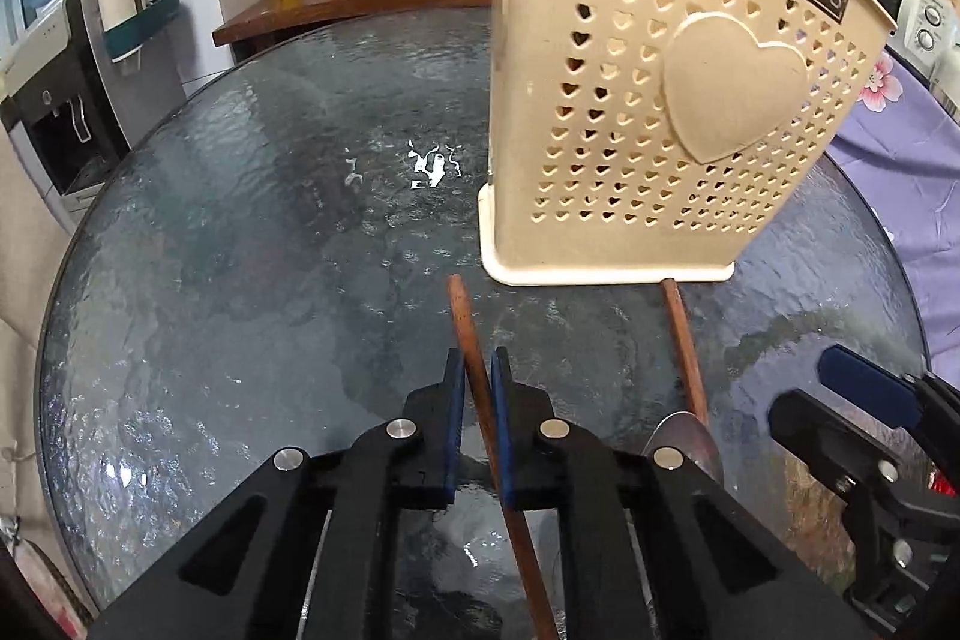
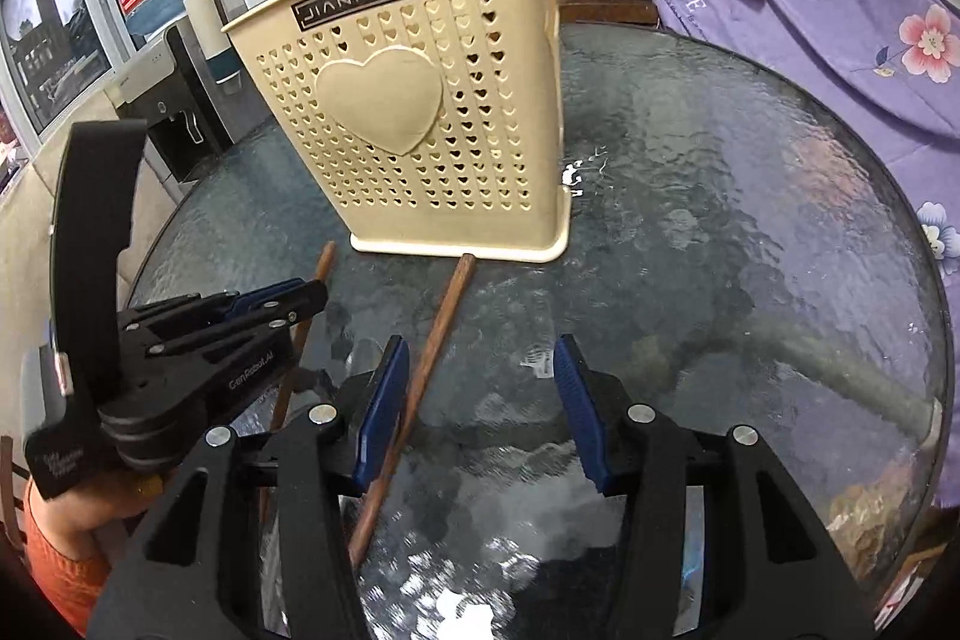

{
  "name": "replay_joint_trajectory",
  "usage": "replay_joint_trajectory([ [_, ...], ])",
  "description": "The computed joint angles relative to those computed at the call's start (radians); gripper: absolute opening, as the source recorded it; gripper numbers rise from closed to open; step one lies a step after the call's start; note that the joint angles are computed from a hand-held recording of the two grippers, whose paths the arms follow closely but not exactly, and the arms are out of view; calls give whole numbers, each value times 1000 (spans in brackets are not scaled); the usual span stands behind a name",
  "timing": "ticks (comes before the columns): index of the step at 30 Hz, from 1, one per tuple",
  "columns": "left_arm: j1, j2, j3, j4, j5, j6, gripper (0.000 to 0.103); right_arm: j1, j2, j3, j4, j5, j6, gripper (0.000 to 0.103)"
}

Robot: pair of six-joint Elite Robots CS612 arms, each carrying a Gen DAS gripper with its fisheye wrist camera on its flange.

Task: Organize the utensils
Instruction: 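Lower the right gripper onto a brown chopstick while the left gripper grasps another brown chopstick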

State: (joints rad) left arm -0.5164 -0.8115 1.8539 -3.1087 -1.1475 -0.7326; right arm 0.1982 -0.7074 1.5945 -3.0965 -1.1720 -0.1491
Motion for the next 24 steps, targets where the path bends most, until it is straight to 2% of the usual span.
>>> replay_joint_trajectory([
  [5,7,-9,18,0,10,2,8,20,20,-41,44,-31,37,46],
  [16,7,-20,36,7,23,-5,8,68,60,-122,108,-124,32,35],
  [19,3,-19,31,18,33,-9,8,79,66,-130,100,-155,16,28],
  [21,1,-19,32,21,37,-7,8,87,70,-132,89,-183,1,20],
  [24,3,-19,29,25,34,-8,8,87,73,-138,93,-182,-9,11],
])
